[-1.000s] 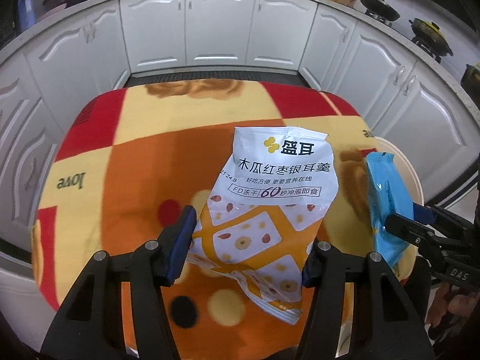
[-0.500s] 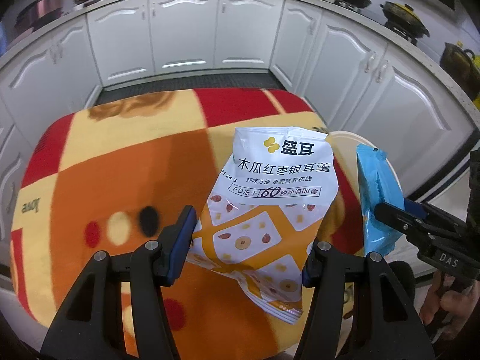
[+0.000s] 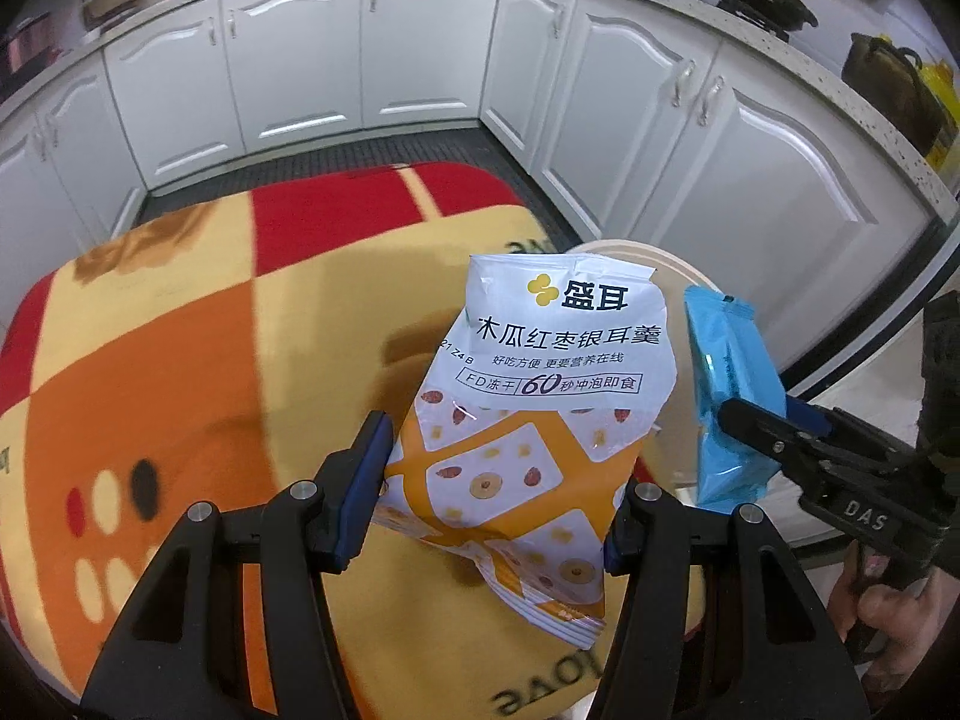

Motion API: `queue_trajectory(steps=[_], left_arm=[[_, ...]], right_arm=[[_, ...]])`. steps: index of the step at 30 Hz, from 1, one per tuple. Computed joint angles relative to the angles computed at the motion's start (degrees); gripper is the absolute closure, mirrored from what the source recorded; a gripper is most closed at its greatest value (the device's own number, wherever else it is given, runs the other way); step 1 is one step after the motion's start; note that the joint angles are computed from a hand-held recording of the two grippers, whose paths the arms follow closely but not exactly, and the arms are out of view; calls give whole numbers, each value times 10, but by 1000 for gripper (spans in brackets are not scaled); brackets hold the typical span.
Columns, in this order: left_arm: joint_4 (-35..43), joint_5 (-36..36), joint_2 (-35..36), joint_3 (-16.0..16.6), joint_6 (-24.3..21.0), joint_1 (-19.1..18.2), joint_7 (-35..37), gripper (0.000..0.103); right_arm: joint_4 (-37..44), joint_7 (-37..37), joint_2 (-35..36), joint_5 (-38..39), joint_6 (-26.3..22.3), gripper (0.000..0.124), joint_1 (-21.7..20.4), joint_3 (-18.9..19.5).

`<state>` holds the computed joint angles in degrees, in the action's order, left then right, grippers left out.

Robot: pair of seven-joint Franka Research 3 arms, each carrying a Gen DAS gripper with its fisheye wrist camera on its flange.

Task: Collect trash
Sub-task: 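Carry the snack packet and blue bag over the white bin and open both tools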

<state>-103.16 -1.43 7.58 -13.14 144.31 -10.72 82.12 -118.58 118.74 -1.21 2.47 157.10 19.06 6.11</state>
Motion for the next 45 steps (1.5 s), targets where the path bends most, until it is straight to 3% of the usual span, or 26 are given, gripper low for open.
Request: queue_trajectory(steps=[16, 29, 36, 39, 45], left_arm=[[139, 57, 117, -14, -43, -38, -41, 47], [230, 34, 192, -26, -69, -49, -41, 46], [231, 28, 199, -30, -51, -51, -38, 37], [234, 23, 201, -31, -52, -50, -37, 33], [222, 21, 191, -30, -42, -51, -38, 32]], right_arm=[[-19, 28, -4, -33, -16, 71, -40, -20], [-7, 64, 19, -61, -24, 68, -57, -35], [4, 77, 26, -65, -46, 66, -53, -38], [-8, 80, 18, -63, -43, 60, -53, -37], [-32, 92, -7, -69, -33, 59, -53, -29]])
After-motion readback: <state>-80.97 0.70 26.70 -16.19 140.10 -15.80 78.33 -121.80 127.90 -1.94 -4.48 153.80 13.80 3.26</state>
